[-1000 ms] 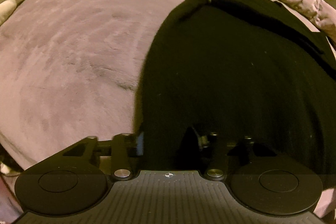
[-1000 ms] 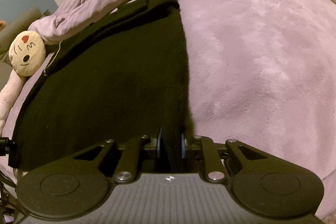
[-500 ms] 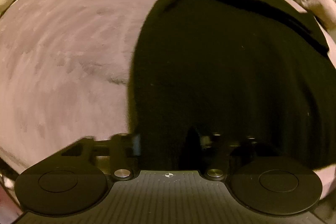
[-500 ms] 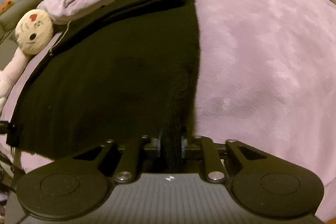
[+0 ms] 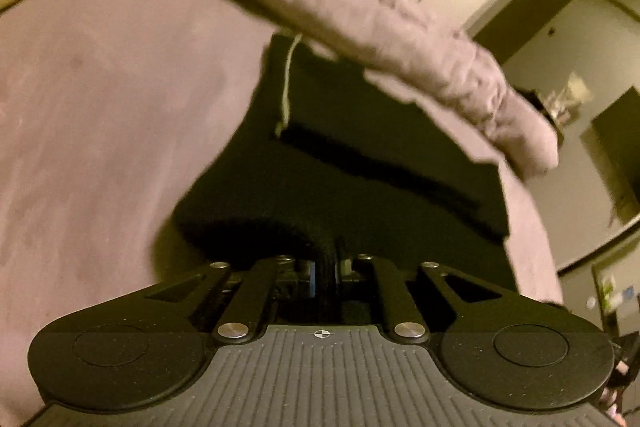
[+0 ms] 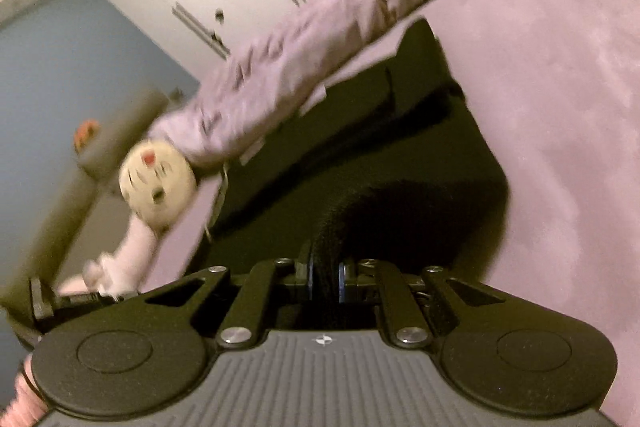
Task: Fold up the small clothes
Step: 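Lift the hem with both grippers and fold it toward the collar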
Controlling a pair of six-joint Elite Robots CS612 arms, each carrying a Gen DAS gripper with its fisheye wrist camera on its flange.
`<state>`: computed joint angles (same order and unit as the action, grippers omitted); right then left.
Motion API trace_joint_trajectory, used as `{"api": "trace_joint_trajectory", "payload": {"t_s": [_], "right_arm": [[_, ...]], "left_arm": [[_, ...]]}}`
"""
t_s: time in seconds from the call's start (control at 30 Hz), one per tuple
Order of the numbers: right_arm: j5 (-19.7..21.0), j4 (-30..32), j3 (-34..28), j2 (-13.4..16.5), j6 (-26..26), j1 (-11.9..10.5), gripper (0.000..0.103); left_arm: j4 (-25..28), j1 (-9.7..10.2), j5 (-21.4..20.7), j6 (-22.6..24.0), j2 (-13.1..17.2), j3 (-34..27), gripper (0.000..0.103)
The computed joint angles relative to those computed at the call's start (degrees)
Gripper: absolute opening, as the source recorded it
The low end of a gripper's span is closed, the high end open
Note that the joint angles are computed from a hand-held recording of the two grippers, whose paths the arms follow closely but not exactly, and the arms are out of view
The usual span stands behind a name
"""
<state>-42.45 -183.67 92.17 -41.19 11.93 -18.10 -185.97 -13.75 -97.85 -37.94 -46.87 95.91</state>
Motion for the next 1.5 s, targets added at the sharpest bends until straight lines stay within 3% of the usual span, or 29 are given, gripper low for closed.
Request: {"api": "trace_joint_trajectory", "payload": {"t_s": [0.17,0.43,0.6,0.73,1.1,1.33,1.37,1.43,1.47,1.5], "right_arm": [[-3.55,-4.49,-6.12,2.86,6.05,0.94,0.010],[-10.78,-2.64,-17.05,7.99,10.36,2.75,0.010],[-16.25,1.79,-24.34,11.47,8.82,4.32,0.009],[-21.05,4.08,-30.29,14.43,6.16,5.64,0.009],[-28.97,9.98,-46.94,22.14,0.96,7.96,0.009],[-34.11,10.86,-56.11,26.96,3.21,8.61,0.009],[-34.36,12.30,-57.46,27.64,3.10,8.66,0.009],[-36.08,15.50,-59.82,28.84,2.66,8.98,0.011],[-36.41,17.19,-60.73,29.32,2.96,9.00,0.017],[-37.23,18.15,-60.88,29.41,4.12,9.03,0.029]], "left_arm": [[1.00,0.48,2.11,0.08,2.26,-5.27,0.010],[6.21,1.81,4.46,-3.77,7.19,-14.72,0.010],[11.27,2.42,6.60,-5.75,10.85,-21.57,0.010],[14.63,2.54,7.51,-4.42,13.48,-26.74,0.010],[20.75,2.78,11.01,-2.79,19.90,-39.33,0.010],[17.89,2.56,15.20,-2.39,22.47,-43.31,0.011],[19.38,2.64,15.07,-2.90,22.88,-44.22,0.012],[25.21,2.67,15.63,-4.89,23.76,-46.52,0.027],[27.91,2.60,16.72,-5.71,23.91,-47.18,0.036],[28.87,2.48,17.80,-6.49,23.88,-47.10,0.054]]}}
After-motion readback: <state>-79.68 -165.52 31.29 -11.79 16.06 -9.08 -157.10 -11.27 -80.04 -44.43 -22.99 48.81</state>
